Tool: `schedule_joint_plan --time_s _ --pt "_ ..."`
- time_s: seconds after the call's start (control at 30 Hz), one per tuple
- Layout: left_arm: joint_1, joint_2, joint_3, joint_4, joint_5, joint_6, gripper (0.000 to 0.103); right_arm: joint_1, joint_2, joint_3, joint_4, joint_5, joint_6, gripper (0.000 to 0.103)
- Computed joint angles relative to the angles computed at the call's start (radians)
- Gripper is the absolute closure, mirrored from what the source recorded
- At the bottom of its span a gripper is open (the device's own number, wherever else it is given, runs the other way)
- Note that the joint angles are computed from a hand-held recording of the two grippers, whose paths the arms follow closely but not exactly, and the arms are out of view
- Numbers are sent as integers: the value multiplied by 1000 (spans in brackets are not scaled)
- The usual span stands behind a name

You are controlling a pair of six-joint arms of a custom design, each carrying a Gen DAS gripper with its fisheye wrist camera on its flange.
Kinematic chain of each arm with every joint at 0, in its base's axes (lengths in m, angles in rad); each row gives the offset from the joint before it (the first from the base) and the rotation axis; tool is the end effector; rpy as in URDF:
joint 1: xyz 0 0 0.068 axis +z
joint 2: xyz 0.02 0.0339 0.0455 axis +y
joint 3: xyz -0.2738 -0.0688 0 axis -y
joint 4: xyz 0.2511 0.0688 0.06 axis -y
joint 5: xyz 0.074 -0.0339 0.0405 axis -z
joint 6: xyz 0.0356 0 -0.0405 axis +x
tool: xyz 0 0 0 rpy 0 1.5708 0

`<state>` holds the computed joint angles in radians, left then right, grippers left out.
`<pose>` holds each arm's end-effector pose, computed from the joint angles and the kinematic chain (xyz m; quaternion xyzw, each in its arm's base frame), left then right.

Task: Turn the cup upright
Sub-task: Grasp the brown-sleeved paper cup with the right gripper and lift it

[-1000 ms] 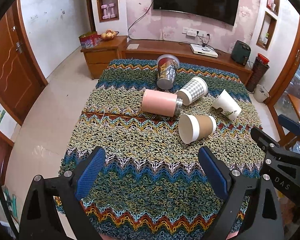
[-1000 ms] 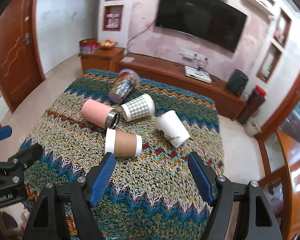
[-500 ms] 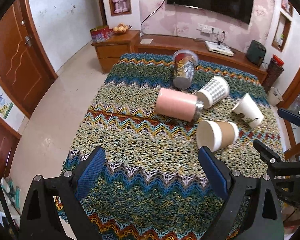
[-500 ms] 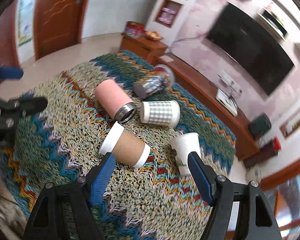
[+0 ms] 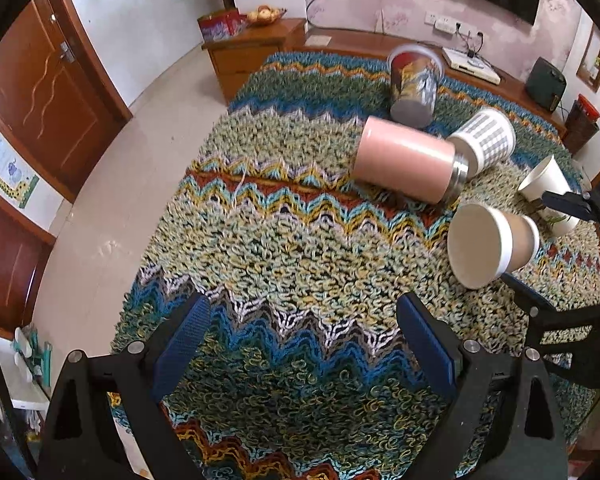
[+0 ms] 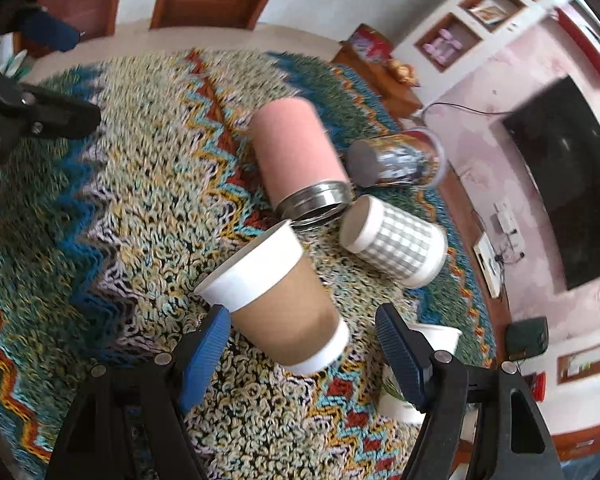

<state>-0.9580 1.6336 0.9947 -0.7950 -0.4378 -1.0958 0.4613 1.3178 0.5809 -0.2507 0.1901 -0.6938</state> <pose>0.1786 -0.2278 0.1799 -0.0819 0.9705 0.0550 0.2199 0.2159 0.0998 0.1633 -0.4977 0.8137 -0.1235 0.2737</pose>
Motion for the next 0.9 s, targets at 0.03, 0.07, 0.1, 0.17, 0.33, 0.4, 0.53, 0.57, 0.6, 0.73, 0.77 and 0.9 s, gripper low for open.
schedule_joint_plan --time_s 0.03,0.07,0.1,0.17,0.33,0.4,0.53,0.57,0.6,0.73,0.77,0.9 --pt "2 6 -3 3 4 -1 8 3 27 0 19 2 -16 27" --pt "6 10 -7 9 8 0 8 3 43 0 32 1 -29 27" --pt "12 18 -12 16 17 2 8 5 65 0 47 1 -43 27" --pt "27 29 -22 39 32 12 8 9 98 4 68 0 -63 27" --pt "50 65 -14 71 50 34 8 20 179 44 71 -10 -61 28" --pt "57 79 -10 82 57 43 8 22 203 58 74 -8 -57 28" --pt "70 108 0 98 74 60 8 5 235 122 -2 -55 1 30" --pt "72 113 0 103 76 62 8 -4 244 147 -38 -71 24 30" --pt "75 115 0 105 78 64 8 -11 252 169 -71 -87 42 30" --pt "85 127 2 122 91 76 8 -50 290 265 -219 -155 136 34" --pt "85 128 2 123 93 79 8 -62 299 286 -253 -168 165 34" --pt "84 118 -7 133 97 80 8 -118 325 359 -380 -258 289 34"
